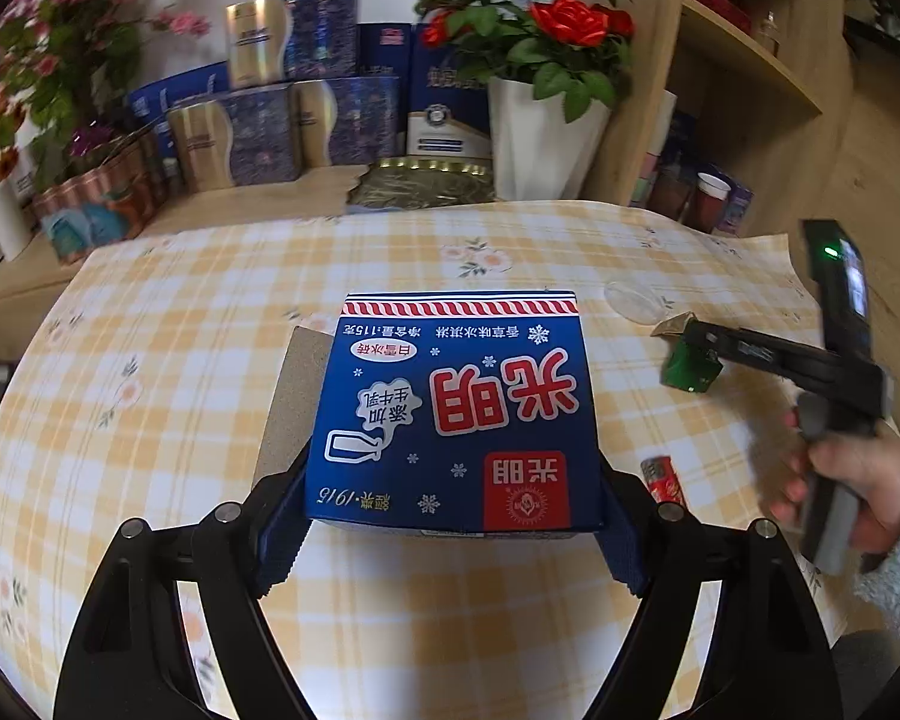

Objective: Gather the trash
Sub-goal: 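Grasp the blue milk box with left tool while right grasps green packet, then carry the milk box and green packet down to the bin and open both tools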

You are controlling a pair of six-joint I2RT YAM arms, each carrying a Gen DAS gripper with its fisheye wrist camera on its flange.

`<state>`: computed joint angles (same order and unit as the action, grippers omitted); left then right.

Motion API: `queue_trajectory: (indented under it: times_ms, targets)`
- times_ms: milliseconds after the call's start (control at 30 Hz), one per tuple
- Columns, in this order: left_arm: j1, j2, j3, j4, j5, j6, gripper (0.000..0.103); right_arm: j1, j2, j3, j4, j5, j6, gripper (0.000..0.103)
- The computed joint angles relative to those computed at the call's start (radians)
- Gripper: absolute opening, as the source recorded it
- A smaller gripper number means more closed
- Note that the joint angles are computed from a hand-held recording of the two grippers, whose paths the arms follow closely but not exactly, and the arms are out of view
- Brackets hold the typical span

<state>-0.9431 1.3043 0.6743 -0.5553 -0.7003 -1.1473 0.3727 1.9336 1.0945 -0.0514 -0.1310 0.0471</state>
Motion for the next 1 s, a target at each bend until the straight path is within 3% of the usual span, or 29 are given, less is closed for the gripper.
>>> queue_trajectory:
  times_ms: [133,233,333,533,667,767,867,1000]
  targets:
    - [-0.068,-0.027,-0.022,-0.052,-0.021,-0.103,0.078,0.047,0.068,0.092,-0.08,0.071,0.019,0.066]
    - [-0.102,-0.034,-0.03,-0.08,-0.032,-0.154,0.078,0.045,0.082,0.11,-0.127,0.068,0.026,0.041]
    - [-0.146,-0.048,-0.033,-0.124,-0.049,-0.218,0.078,0.028,0.036,0.052,-0.103,0.032,0.012,0.039]
    - [-0.268,-0.066,-0.011,-0.258,-0.089,-0.391,0.078,-0.052,-0.208,-0.195,-0.017,-0.131,-0.028,0.037]
    - [-0.405,-0.043,0.024,-0.384,-0.114,-0.585,0.078,-0.137,-0.411,-0.359,-0.02,-0.255,-0.057,0.037]
    - [-0.483,-0.028,0.034,-0.413,-0.11,-0.663,0.078,-0.218,-0.66,-0.54,-0.013,-0.32,-0.136,0.036]
    - [-0.567,0.018,0.061,-0.455,-0.108,-0.743,0.078,-0.368,-0.933,-0.681,-0.145,-0.454,-0.24,0.036]
    - [-0.676,0.09,0.106,-0.477,-0.099,-0.823,0.078,-0.719,-1.145,-0.729,-0.524,-0.692,-0.554,0.036]
